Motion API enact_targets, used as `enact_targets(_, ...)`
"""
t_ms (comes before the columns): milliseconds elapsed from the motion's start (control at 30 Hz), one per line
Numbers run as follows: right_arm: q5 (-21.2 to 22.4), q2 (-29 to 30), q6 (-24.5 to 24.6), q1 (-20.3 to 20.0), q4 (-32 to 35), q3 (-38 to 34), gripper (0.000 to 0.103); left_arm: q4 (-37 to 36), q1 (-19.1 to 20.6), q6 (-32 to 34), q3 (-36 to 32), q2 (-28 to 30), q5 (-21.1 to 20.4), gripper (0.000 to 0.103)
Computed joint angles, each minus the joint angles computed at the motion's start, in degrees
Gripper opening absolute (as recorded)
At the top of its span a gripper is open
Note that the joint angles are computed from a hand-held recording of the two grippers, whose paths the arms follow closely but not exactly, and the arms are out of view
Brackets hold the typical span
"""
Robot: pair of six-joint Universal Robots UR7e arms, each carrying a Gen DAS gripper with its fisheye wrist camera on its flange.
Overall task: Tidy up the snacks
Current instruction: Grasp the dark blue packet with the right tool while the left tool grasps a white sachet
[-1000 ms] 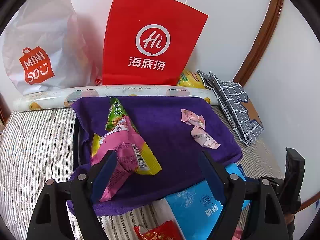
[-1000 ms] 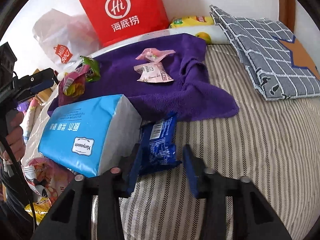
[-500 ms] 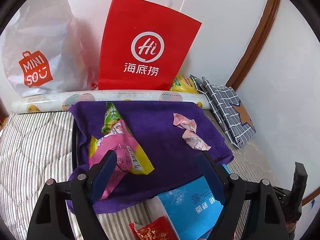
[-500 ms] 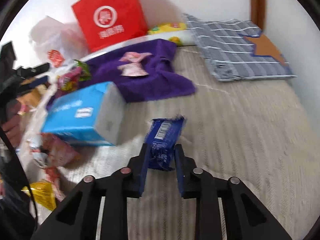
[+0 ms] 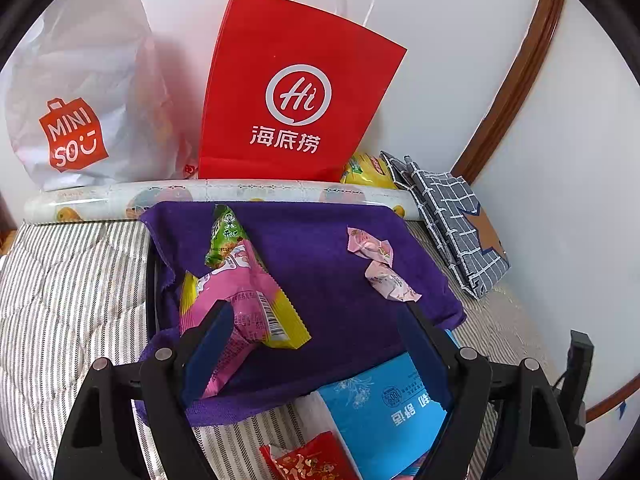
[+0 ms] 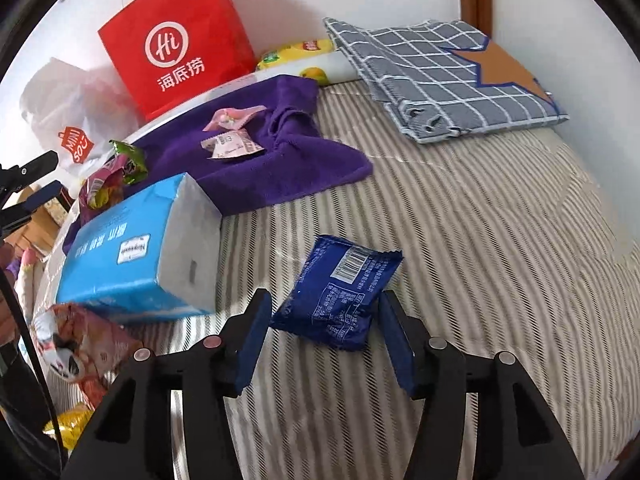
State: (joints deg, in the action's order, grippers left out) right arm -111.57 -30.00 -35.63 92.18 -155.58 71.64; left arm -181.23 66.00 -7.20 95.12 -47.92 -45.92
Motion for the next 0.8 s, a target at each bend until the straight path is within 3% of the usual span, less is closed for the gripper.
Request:
enact_targets(200, -4.2, 2.8, -4.4, 1.2, -5.0, -1.2, 0.055, 0.2, -0.3, 0.4, 0.0, 0.1, 0.4, 0.083)
enact_targets(300, -5.1, 3.4, -8.2, 1.2, -9.7, -0.4, 0.044, -0.2, -0.6, 1.2, 0.0, 0.2, 0.8, 0.083)
enact_targets(567, -2.2, -1.0, -9.9, 0.6, -12.8, 6.0, 0.042, 0.4, -1.8, 2.7, 1.8, -1.3, -0.3, 0.083)
enact_targets(800, -0.6, -5.6, -9.9, 0.3, -15.1, 11.7, 0.043, 4.5, -3.1, -1.9, 7.5, -3.4, 3.0, 0.083)
